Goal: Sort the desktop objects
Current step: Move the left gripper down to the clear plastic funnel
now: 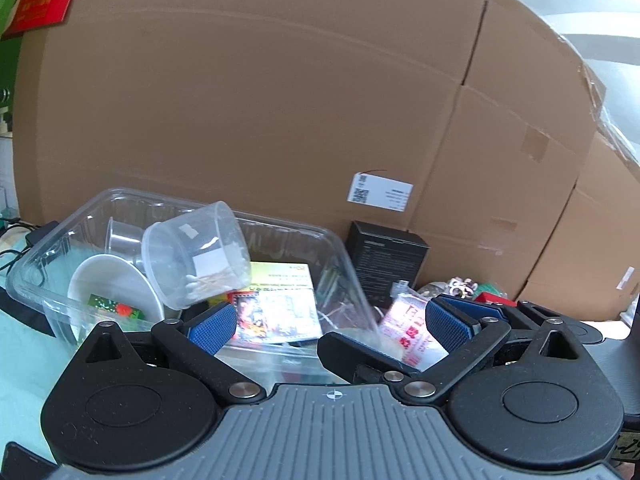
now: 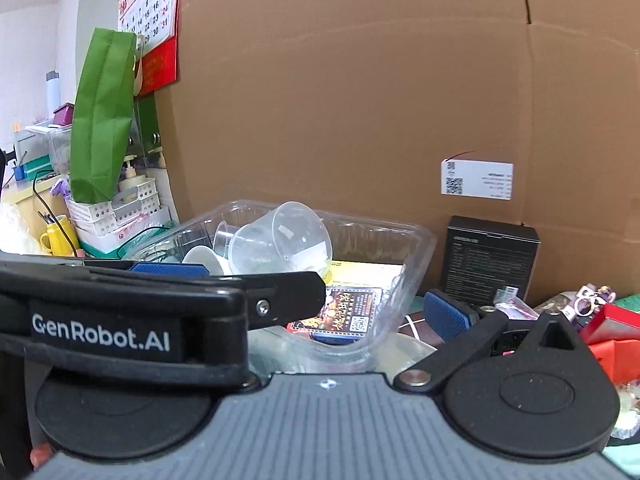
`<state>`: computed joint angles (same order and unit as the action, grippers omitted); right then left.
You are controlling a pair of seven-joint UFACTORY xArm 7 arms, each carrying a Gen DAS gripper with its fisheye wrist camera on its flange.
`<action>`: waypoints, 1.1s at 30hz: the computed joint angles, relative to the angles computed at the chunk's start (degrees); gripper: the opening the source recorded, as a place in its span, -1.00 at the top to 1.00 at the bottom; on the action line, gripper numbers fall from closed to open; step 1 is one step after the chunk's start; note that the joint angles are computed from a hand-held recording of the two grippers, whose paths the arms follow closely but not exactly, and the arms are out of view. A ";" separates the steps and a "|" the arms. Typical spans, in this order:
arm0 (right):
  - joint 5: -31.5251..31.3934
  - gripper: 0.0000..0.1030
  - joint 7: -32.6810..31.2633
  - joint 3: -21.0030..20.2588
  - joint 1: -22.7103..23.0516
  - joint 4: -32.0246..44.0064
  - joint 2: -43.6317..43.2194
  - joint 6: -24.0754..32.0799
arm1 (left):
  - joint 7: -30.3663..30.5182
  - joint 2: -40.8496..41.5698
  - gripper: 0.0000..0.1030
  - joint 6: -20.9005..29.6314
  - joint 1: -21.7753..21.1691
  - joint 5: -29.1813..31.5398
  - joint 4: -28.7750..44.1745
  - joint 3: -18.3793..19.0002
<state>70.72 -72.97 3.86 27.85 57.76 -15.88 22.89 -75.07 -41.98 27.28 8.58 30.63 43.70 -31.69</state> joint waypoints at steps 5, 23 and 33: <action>1.18 -1.00 -1.28 -1.19 -0.31 -2.48 -2.42 0.58 | -1.28 1.02 -1.00 0.91 -0.05 0.20 1.47 -2.20; 6.33 -1.00 -6.90 -4.13 -2.35 -13.14 -8.13 0.49 | -14.41 0.93 -1.00 -4.61 2.21 5.76 -2.33 -11.09; 4.82 -1.00 -4.72 -2.73 -3.75 -12.68 -2.06 -4.39 | -17.61 4.94 -0.94 -10.46 7.04 7.59 -4.18 -14.28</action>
